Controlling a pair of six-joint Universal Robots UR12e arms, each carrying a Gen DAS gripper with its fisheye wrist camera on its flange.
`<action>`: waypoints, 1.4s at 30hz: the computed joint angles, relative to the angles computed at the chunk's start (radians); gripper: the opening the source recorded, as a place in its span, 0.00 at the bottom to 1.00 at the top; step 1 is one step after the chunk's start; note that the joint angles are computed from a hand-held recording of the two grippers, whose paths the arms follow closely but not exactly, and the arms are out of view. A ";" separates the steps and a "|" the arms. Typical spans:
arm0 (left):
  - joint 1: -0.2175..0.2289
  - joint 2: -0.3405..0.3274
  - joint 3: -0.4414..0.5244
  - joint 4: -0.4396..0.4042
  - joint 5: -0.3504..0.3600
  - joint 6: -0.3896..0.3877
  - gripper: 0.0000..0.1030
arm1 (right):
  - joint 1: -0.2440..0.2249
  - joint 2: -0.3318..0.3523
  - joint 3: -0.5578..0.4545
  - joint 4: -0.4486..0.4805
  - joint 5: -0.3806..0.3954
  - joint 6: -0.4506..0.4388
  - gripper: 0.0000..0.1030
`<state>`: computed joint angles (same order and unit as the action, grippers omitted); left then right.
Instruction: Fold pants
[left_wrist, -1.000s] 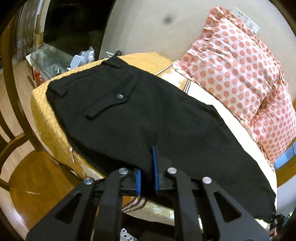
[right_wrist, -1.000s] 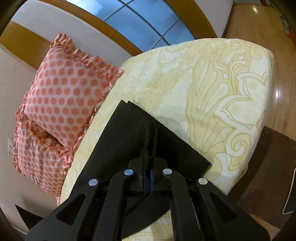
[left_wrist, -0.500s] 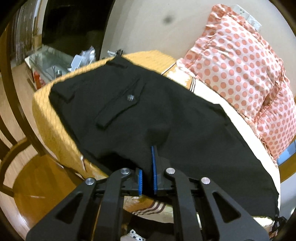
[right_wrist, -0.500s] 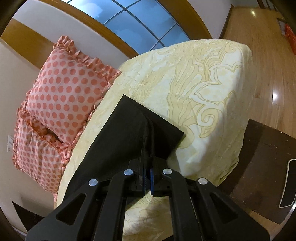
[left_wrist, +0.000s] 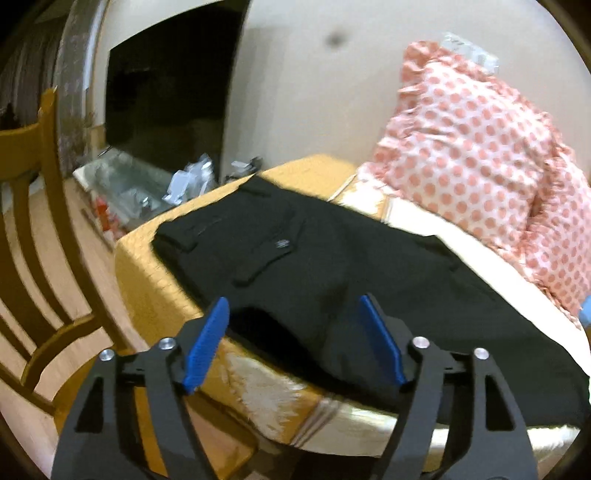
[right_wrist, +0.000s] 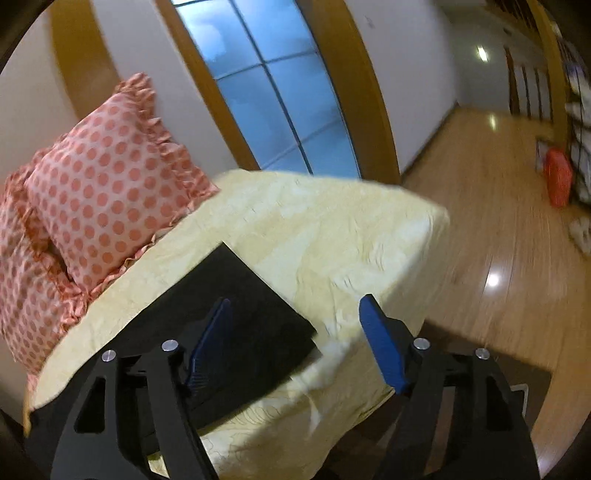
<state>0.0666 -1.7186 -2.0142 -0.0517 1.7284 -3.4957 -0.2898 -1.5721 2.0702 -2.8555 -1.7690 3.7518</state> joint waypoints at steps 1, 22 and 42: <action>-0.009 -0.003 0.003 0.021 -0.011 0.023 0.77 | 0.005 0.003 -0.008 0.010 -0.014 -0.016 0.71; -0.106 -0.104 0.063 0.067 -0.197 0.223 0.94 | 0.292 0.416 -0.625 0.482 0.855 -0.980 0.45; -0.068 -0.123 0.050 0.090 -0.299 0.217 0.97 | 0.435 0.579 -0.856 0.692 0.609 -1.233 0.01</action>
<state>-0.0017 -1.8416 -1.9645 0.0380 1.4295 -3.2791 0.1453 -0.9930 1.2144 -2.1639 -1.1602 2.5187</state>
